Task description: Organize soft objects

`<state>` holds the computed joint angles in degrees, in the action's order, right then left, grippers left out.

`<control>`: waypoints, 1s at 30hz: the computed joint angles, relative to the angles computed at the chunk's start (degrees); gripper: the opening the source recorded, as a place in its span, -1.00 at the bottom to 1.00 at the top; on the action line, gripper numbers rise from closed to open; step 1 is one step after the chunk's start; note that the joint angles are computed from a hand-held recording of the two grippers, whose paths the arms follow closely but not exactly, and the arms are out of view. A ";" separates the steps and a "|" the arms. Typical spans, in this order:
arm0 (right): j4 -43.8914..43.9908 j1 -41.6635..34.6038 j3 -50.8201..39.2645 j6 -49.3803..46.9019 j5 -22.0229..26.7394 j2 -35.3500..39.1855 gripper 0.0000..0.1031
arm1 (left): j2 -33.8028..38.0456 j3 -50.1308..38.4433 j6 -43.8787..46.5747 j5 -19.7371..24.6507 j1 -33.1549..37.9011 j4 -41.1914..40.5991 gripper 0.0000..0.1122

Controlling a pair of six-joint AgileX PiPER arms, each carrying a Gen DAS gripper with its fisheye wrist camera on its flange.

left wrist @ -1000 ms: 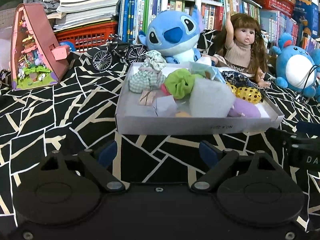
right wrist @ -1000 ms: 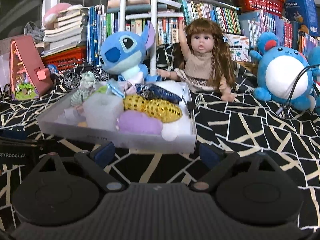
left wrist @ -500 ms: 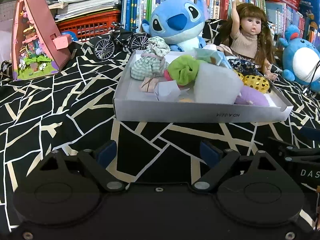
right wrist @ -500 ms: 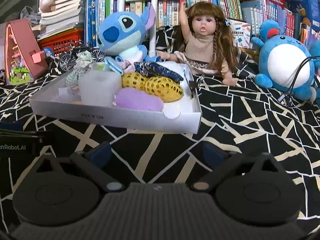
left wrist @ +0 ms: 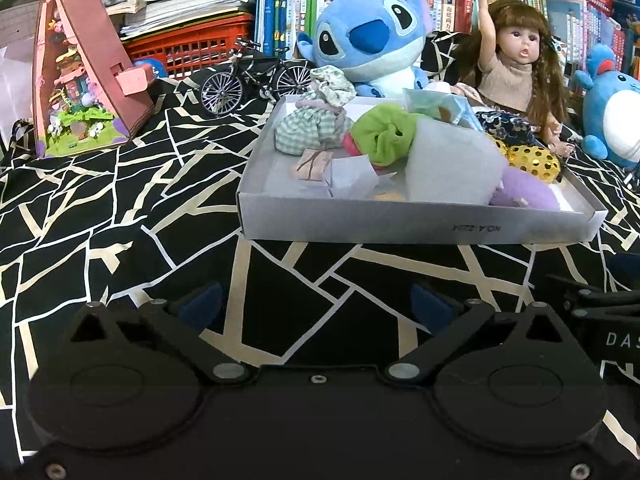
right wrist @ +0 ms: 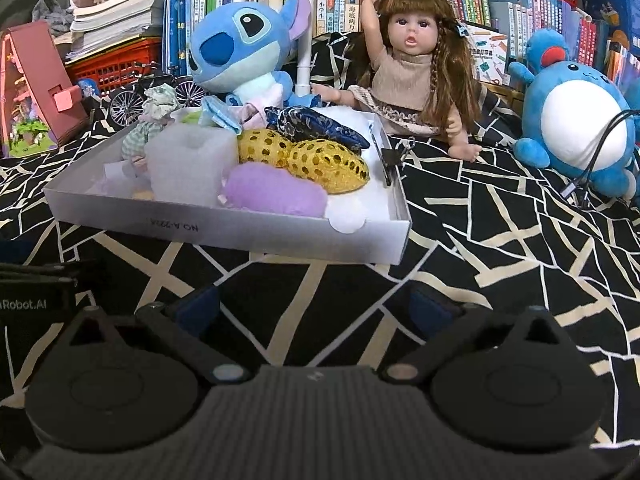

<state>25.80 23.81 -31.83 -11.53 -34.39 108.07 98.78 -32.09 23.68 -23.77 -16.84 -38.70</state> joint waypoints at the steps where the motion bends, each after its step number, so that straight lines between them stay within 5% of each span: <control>1: -0.32 -0.17 -0.44 0.11 0.52 0.20 1.00 | 0.16 -0.16 0.30 -0.01 0.01 -0.41 0.83; 30: -4.74 -1.85 -1.00 4.46 2.34 0.50 1.00 | 0.88 -0.82 1.10 -0.29 0.01 -1.38 0.84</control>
